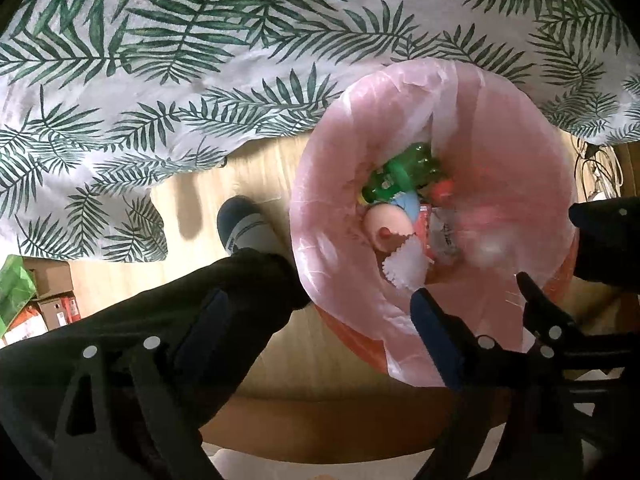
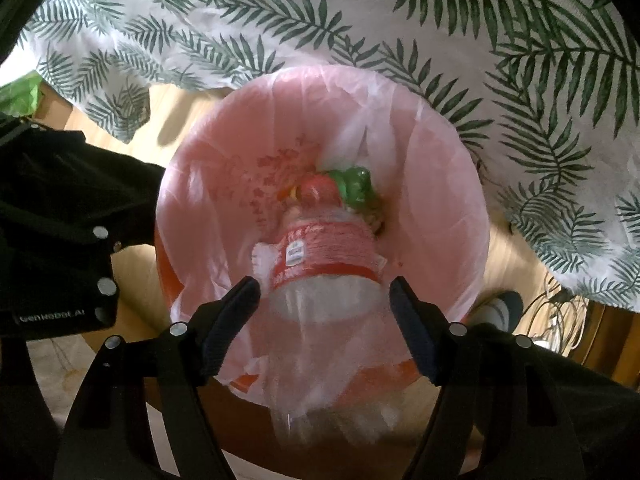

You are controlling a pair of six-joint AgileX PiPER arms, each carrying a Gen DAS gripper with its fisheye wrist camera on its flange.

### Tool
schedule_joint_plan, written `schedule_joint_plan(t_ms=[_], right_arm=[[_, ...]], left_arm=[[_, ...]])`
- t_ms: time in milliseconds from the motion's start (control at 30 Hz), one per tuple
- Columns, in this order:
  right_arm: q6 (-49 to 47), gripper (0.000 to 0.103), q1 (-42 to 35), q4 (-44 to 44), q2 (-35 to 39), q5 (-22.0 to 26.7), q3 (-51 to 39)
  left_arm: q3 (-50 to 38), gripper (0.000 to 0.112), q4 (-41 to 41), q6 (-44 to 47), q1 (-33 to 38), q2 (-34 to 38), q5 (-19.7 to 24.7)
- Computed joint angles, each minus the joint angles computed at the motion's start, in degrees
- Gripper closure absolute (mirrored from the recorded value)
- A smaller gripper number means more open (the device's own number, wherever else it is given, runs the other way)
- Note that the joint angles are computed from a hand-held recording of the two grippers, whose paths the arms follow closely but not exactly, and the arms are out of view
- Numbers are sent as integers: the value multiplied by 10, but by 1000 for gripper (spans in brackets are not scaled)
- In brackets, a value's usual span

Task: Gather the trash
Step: 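Open the left tool dropping the foam sleeve while the right tool drops the Coke bottle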

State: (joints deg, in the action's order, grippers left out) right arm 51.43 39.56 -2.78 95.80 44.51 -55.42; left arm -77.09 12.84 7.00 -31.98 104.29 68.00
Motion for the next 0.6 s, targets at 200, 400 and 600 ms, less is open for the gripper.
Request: schedule_joint_plan(t_ms=[200, 400, 600], right_arm=[[10, 25, 8, -21, -2, 3, 1], [28, 15, 22, -55, -15, 25, -8], [54, 10, 38, -87, -43, 64, -24]], left_arm=[[-12, 14, -20, 4, 12, 2, 10], [-11, 14, -24, 3, 8, -9, 10], [-9, 14, -37, 11, 3, -30, 9]])
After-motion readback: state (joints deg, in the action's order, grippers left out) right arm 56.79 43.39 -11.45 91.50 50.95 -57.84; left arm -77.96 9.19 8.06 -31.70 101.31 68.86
